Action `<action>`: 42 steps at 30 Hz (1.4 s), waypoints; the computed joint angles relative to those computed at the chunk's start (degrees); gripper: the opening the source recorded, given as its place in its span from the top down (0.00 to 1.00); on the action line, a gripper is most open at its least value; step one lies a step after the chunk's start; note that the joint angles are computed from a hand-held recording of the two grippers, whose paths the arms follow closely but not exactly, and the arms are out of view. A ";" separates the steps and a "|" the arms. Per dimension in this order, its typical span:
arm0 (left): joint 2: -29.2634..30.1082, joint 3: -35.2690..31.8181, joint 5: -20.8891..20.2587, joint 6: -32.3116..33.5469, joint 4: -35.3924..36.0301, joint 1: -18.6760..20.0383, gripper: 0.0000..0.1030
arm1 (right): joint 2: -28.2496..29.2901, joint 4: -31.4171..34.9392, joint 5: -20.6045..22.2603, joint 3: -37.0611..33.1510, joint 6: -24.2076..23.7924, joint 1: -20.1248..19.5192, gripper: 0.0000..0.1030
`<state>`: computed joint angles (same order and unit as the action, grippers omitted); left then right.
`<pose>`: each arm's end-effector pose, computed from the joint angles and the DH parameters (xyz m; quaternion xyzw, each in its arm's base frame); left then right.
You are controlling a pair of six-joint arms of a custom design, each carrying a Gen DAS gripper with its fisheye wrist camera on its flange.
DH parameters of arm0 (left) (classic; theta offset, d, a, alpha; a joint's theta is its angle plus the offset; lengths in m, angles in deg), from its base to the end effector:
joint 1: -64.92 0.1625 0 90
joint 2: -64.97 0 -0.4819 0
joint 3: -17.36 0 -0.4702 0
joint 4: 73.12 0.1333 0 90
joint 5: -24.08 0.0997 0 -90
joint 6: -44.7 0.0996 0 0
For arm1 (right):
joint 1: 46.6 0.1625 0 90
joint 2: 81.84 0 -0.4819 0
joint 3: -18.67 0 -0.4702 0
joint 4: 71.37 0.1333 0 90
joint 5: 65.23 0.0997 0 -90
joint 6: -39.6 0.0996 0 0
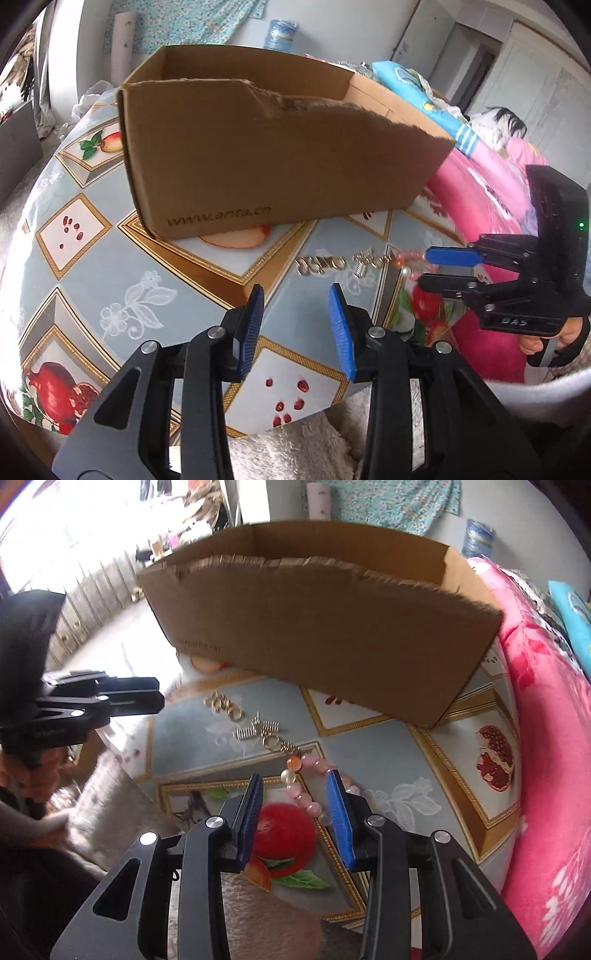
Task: Organize jewelry
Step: 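Reach the right tool toward the gold keychain charms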
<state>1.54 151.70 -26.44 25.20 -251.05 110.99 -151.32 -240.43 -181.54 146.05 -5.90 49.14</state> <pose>-0.1964 -0.4873 0.1048 0.1481 0.9204 -0.2941 0.2109 0.1431 -0.5323 0.1682 0.3762 -0.8812 0.0921 0.2712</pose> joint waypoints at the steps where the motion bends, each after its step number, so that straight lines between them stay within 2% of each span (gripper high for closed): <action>1: 0.27 0.06 0.64 0.32 0.33 -0.40 0.67 | 0.83 -1.56 -1.77 0.20 -0.66 0.14 0.67; 2: 0.44 0.16 1.13 0.66 0.52 -0.74 0.67 | 0.64 -2.01 -1.14 0.43 -1.04 -0.16 0.70; 3: 0.55 0.30 1.60 0.99 0.53 -1.02 0.67 | 0.47 -1.61 -1.05 0.41 -0.54 -0.23 0.79; 6: 0.88 0.31 2.01 0.90 1.01 -1.34 0.66 | 0.04 -1.31 -0.99 -0.34 2.80 -1.07 0.87; 9: 0.89 0.32 1.99 0.91 1.25 -1.26 0.66 | 0.21 -2.73 -1.04 -1.73 7.03 -2.44 0.89; 15: 1.11 0.82 2.84 1.32 0.41 -1.51 0.66 | 0.11 -2.63 2.38 -3.43 13.29 -3.72 0.88; 18: 1.67 0.60 4.25 1.99 0.15 -2.02 0.66 | -1.47 -3.97 5.98 -2.12 12.10 -3.17 0.87; 24: 3.17 -1.10 4.34 5.00 -0.12 -1.23 0.67 | -2.86 -4.28 9.17 1.15 8.05 -1.89 0.85; 30: 5.18 -3.83 5.82 9.54 2.21 -0.77 0.68 | -3.28 0.11 10.86 1.14 9.56 -3.41 0.84; 36: 6.61 -6.07 5.43 11.43 3.95 0.77 0.68 | -2.15 1.78 12.71 -1.16 8.68 -4.38 0.85; 39: 7.10 -6.71 6.39 12.29 4.79 0.73 0.74 | -1.81 2.10 13.39 -1.66 8.89 -4.59 0.84; 42: 7.42 -7.34 6.72 13.36 5.51 0.79 0.76 | -1.57 2.37 13.83 -1.91 8.97 -4.93 0.84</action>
